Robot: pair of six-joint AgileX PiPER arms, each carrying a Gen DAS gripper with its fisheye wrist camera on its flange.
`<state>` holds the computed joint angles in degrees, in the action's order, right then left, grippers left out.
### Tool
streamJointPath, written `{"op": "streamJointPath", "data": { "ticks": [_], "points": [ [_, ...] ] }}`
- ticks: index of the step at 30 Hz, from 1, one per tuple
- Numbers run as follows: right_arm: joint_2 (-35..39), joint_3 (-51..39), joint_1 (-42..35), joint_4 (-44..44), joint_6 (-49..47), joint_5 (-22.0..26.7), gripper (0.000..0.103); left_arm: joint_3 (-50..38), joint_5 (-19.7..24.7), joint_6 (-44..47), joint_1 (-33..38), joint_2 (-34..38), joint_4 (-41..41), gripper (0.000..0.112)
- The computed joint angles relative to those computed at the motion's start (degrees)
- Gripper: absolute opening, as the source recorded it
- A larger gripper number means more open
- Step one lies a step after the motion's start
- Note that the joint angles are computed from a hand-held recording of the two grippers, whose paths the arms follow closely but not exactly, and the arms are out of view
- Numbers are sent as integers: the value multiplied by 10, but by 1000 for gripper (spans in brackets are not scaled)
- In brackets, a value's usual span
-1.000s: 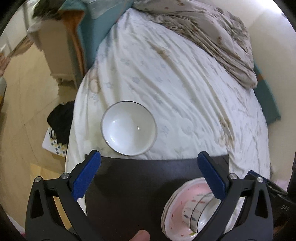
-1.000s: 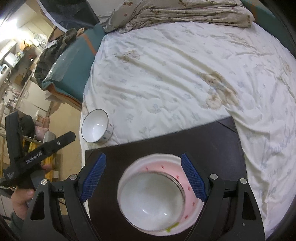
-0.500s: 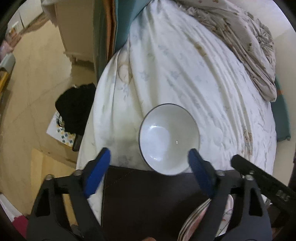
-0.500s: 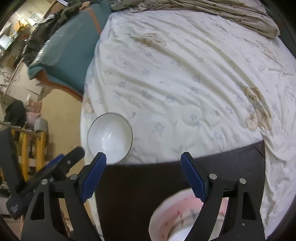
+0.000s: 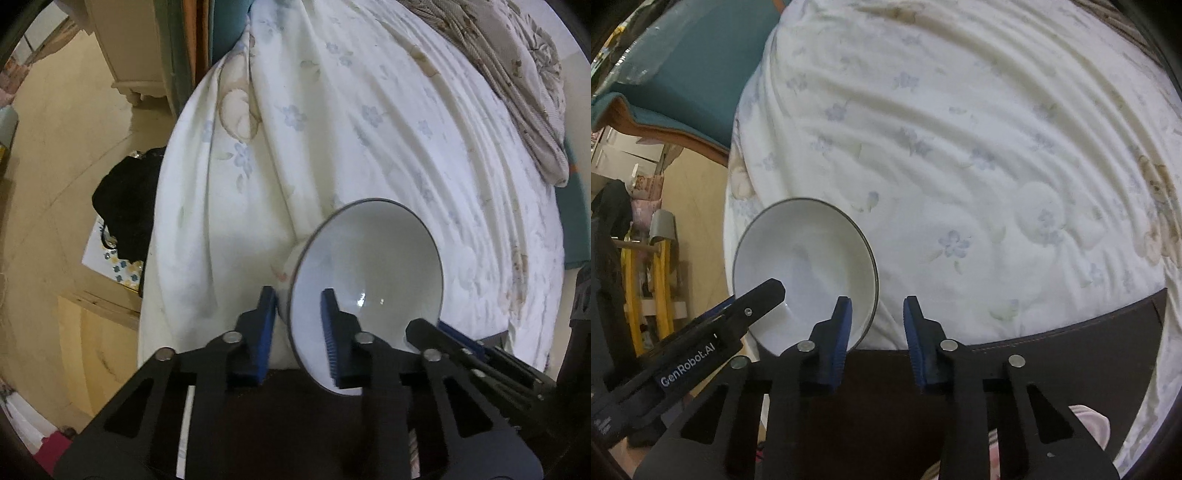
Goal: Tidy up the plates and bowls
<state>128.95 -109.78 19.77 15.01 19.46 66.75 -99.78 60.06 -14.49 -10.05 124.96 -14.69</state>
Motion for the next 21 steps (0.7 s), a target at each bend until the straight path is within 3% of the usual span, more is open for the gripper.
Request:
{"op": "streamJointPath", "data": {
  "ticks": [2,5,12,14,18,21],
  "points": [
    [12,-8,1,4,0,5,21,-5,3,-2,2,6,5,13],
    [21,-9,4,2,0,2,17,-10,7,3,5,16,1,11],
    [33,-16,10,-11,5,0,16,-16,8,6,-1,26,14,9],
    [36,-20,14,-13,8,-4,11,-25,23,-19,-7,26,34,7],
    [4,16,20,-16,-1,-50,11,-26,30,-24,-20,16,46,7],
    [-16,32,16,-19,-8,-51,12,-23,28,-22,-25,0,37,7]
  ]
}}
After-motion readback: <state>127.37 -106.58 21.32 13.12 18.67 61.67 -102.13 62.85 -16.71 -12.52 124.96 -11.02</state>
